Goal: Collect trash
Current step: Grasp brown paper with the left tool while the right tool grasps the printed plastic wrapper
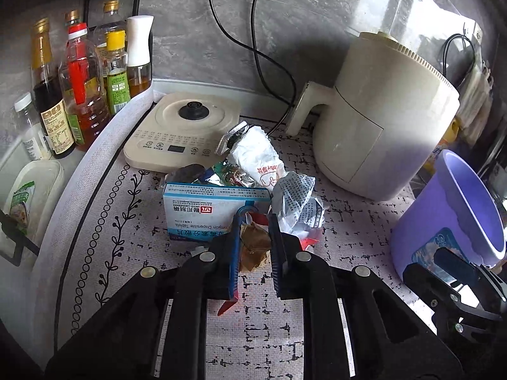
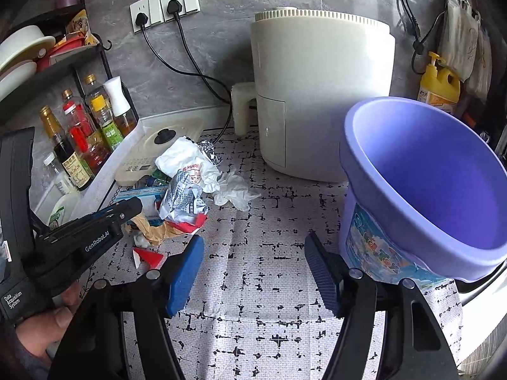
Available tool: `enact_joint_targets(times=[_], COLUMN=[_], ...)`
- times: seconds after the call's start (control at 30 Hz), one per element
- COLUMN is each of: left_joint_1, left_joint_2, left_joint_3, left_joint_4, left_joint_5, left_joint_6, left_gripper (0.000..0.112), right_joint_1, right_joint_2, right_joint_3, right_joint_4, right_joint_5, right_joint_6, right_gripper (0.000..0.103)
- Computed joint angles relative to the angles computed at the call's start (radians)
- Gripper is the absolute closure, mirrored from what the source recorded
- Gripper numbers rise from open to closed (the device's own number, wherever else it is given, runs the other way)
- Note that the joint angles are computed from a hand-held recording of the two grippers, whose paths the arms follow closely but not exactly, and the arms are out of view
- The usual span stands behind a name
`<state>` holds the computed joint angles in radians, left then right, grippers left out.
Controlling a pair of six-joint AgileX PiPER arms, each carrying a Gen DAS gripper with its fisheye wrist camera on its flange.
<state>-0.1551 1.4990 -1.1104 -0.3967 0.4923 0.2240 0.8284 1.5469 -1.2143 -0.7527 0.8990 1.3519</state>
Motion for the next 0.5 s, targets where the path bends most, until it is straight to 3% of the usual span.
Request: enact_joint_targets(times=[0.5], left_joint_1=[0.129], left_joint_2=[-0.091], left_joint_3=[0.014], left_joint_4=[0.113], left_joint_5=[-0.004], left_joint_6=[-0.141], left_gripper=[0.095], right_joint_1=[-0.027], right_joint_2=[0.116], right_joint_3=[-0.155], right_joint_4=[0.089], right_joint_5=[-0.127], right_joint_6=[-0.195], right_gripper=[0.038])
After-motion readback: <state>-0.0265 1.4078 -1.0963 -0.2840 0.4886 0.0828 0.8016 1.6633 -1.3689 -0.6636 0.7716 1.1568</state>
